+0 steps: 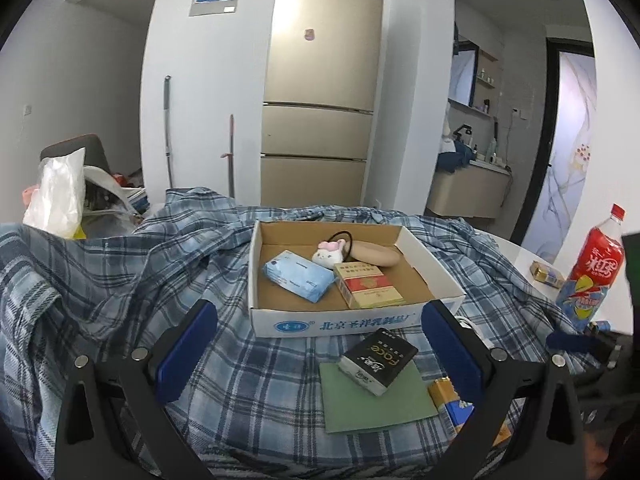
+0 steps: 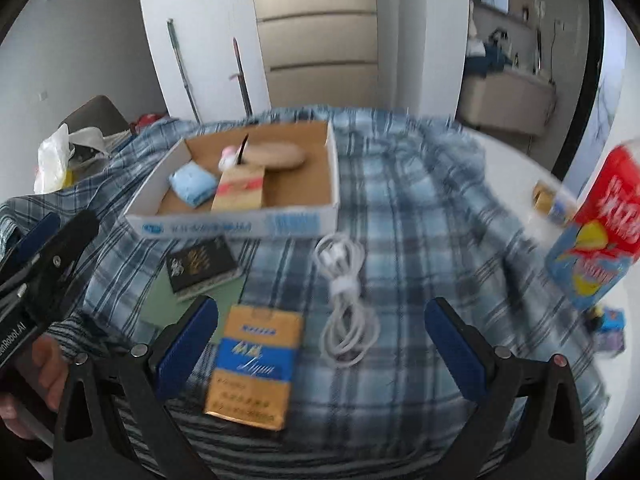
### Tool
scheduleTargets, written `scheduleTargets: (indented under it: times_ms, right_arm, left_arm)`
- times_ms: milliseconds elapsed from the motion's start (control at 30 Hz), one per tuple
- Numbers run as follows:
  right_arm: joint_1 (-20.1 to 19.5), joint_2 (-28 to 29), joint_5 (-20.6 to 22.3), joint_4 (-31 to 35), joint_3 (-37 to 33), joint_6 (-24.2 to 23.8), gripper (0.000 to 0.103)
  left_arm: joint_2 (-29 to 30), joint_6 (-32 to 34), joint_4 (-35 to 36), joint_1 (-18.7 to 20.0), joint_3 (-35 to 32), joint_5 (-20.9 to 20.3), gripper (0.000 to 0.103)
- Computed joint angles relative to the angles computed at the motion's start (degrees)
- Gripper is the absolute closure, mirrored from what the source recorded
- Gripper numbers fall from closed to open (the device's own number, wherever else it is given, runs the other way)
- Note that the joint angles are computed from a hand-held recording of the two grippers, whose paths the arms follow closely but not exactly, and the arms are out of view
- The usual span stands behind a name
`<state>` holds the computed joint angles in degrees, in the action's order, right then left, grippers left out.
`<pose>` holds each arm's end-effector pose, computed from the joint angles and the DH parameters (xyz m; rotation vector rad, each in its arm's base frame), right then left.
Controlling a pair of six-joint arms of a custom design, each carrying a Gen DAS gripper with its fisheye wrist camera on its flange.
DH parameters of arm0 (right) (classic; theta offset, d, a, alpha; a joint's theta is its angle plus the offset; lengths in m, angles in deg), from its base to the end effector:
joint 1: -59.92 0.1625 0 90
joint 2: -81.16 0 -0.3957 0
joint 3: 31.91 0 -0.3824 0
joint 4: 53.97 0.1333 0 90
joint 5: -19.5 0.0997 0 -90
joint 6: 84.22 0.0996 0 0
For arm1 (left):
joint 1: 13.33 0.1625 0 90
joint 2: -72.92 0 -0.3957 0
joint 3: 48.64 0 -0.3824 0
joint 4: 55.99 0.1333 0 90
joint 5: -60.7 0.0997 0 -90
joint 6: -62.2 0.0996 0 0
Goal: Organize soft objects
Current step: 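Grasp blue-gold Liqun cigarette pack with right tool and lift it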
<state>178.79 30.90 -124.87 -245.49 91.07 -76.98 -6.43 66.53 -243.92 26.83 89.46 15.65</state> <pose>0.2785 -0.3967 0.0988 0.1296 -2.2450 0.8991 -0.1692 -0.4093 0.2328 0.7839 2.3145 -1.1803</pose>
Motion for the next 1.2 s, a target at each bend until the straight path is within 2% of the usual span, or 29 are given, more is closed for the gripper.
scheduleTargets:
  times_ms: [133,300,367,533,600,667,767,867,967,1133,1200]
  right_arm:
    - [-0.49,-0.38,1.24,10.03,-1.55,4.51,0.016]
    - [-2.16,-1.0,7.14,17.12,-2.63,8.03,0.021]
    - [-2.53,-0.63,8.08,17.3,-2.81,8.52,0.023]
    - [-2.32,1.14,6.08,18.42,-3.65,9.2,0.031]
    - [-2.36,1.33,6.2,18.96,-3.61,9.46,0.036]
    - [-2.2,1.62,5.42,19.56,-3.83,9.78,0.046]
    - [-1.89,1.88,5.01,17.22,-3.42,8.81,0.051]
    - [-1.7,1.42,6.41,13.81,-2.47,5.77,0.051]
    - [-0.6,1.49,5.46,6.41,-1.51,-0.24,0.051]
    - [1.03,2.76,3.03,-11.31,-1.2,-14.74,0.051]
    - [1.24,4.47,2.75,-19.92,-1.58,-22.31,0.051]
  left_arm:
    - [0.26,0.14,0.1,-0.19,-0.07,0.28,0.0]
    - [0.73,0.6,1.27,-1.09,-0.07,1.83,0.0]
    - [0.89,1.28,0.6,-1.41,0.22,1.85,0.0]
    - [0.92,1.62,-0.03,-1.6,0.41,1.87,0.0]
    - [0.77,1.58,0.26,-1.59,0.43,1.68,0.0]
    - [0.77,1.55,0.68,-1.62,0.34,1.56,0.0]
    - [0.76,1.49,1.12,-1.49,0.19,1.38,0.0]
    - [0.98,1.31,0.72,-1.53,0.19,1.77,0.0]
    - [1.01,0.57,1.49,-1.07,-0.17,1.66,0.0]
    - [1.4,1.05,1.41,-0.96,-0.31,1.69,0.0]
    - [1.41,1.31,1.82,-0.84,-0.41,1.62,0.0]
